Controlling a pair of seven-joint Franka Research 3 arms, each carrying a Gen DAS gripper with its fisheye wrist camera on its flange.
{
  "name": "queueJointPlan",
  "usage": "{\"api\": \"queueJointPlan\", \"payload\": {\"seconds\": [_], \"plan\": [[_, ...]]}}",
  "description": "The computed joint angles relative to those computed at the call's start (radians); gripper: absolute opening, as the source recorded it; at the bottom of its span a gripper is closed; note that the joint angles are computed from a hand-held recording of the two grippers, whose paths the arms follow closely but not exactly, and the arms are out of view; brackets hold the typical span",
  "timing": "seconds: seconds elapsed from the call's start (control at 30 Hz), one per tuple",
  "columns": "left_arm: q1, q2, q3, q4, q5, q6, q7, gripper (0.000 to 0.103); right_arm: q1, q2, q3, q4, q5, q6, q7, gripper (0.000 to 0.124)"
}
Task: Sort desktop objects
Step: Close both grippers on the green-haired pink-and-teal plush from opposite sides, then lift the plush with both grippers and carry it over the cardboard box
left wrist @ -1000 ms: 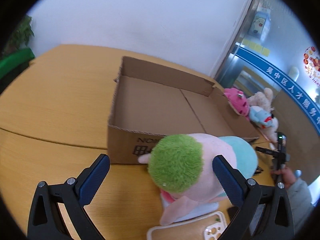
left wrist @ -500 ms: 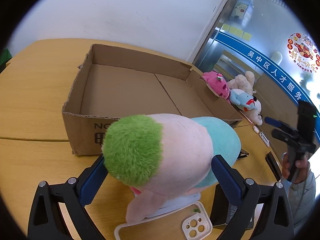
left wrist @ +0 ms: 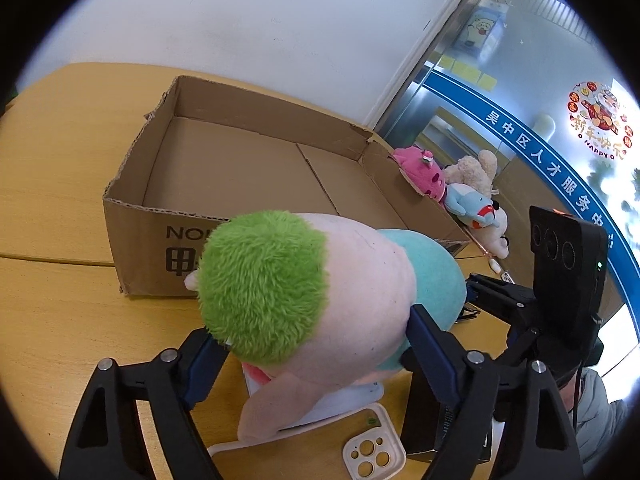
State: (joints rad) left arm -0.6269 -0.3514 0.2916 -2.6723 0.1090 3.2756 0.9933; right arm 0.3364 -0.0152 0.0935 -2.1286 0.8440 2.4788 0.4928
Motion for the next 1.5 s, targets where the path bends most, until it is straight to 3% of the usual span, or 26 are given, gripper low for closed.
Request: {"api": "queueJointPlan", "payload": {"seconds": [0.1, 0.2, 0.33, 0.47, 0.57, 0.83, 1.13, 1.37, 1.5], "plan": [[0.033, -0.016, -0.049, -0.004, 0.000, -0.001, -0.010, 0.080, 0.020, -0.043, 0.015, -0.058, -0.032, 0.086, -0.001, 0.090], [0.163, -0.061, -0.204, -0.018, 0.012, 0.008, -0.049, 0.080, 0.037, -0.108, 0.004, -0.112, 0.024, 0.105, -0.019, 0.090], [0.299, -0.129, -0.368, -0.005, 0.040, -0.002, -0.103, 0.080, 0.071, -0.248, -0.022, -0.194, 0.104, 0.164, -0.086, 0.090], [0.377, -0.163, -0.460, 0.045, 0.082, -0.013, -0.128, 0.080, 0.106, -0.350, -0.060, -0.228, 0.146, 0.200, -0.122, 0.090], [0.415, -0.150, -0.496, 0.099, 0.116, -0.020, -0.131, 0.080, 0.125, -0.405, -0.097, -0.229, 0.177, 0.208, -0.160, 0.090], [0.412, -0.068, -0.469, 0.277, 0.184, -0.048, -0.067, 0.077, 0.147, -0.397, -0.136, -0.133, 0.246, 0.235, -0.213, 0.089], [0.379, 0.032, -0.367, 0.514, 0.188, -0.116, 0.117, 0.077, 0.109, -0.205, -0.114, 0.202, 0.235, 0.177, -0.219, 0.089], [0.256, 0.163, -0.182, 0.648, -0.023, -0.124, 0.359, 0.077, 0.039, 0.094, -0.032, 0.602, 0.132, 0.081, -0.105, 0.089], [0.242, 0.224, -0.138, 0.687, -0.165, -0.133, 0.466, 0.077, 0.015, 0.274, 0.015, 0.817, 0.045, 0.035, -0.006, 0.089]]}}
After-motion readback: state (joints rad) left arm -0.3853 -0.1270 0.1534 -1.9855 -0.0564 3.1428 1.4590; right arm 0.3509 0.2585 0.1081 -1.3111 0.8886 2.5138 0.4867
